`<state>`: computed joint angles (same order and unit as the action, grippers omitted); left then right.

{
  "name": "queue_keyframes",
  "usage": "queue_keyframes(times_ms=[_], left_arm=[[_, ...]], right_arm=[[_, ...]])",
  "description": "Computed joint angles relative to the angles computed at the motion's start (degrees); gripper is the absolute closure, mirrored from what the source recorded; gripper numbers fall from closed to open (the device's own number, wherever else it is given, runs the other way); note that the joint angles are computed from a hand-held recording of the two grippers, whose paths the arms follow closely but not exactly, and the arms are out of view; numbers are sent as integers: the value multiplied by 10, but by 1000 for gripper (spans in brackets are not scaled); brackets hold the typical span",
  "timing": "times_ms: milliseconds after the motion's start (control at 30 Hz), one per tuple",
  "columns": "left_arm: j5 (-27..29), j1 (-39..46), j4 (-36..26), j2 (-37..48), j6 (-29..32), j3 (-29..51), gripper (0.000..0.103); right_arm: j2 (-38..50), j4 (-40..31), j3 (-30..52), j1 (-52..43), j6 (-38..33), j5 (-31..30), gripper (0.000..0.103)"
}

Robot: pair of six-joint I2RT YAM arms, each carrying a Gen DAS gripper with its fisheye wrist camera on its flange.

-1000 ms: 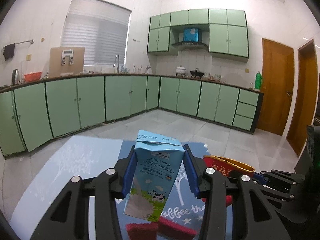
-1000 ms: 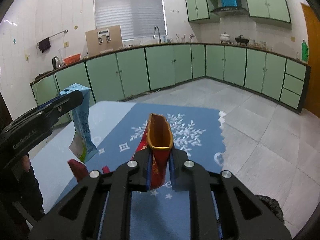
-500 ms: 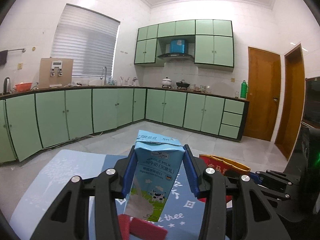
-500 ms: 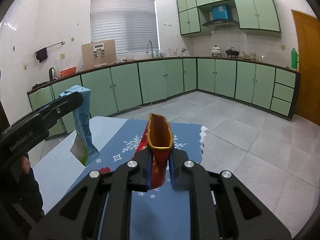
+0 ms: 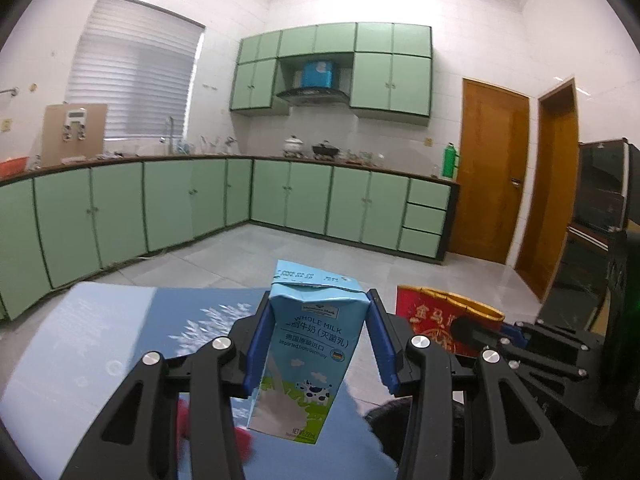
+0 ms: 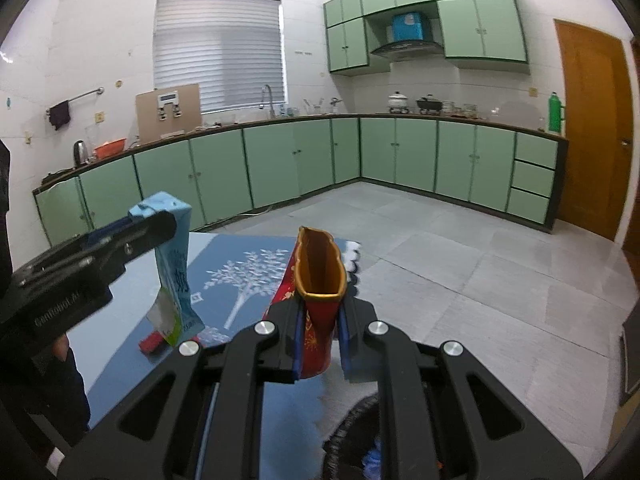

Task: Collect trash
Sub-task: 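Carry the carton and packet over the black bin and open both grippers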

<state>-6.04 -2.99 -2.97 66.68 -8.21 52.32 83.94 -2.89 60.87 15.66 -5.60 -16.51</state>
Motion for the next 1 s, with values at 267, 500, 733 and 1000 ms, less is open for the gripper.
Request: queue_keyframes(times_ms=[267,500,733,1000], left_arm=[[-26,-93,15,54,-16,15,58],[-44,-151,38,112,-20,32,58],[-61,-196,65,175,-27,48,58],[-65,-221,77,250,-33,91,58]], right_arm=[[-37,1,-52,-92,-19,-26,91],[-38,14,-96,-175,-35,-50,91],[-22,30,-119,-226,-48,-61,91],[13,50,-120,-259,-55,-60,90]])
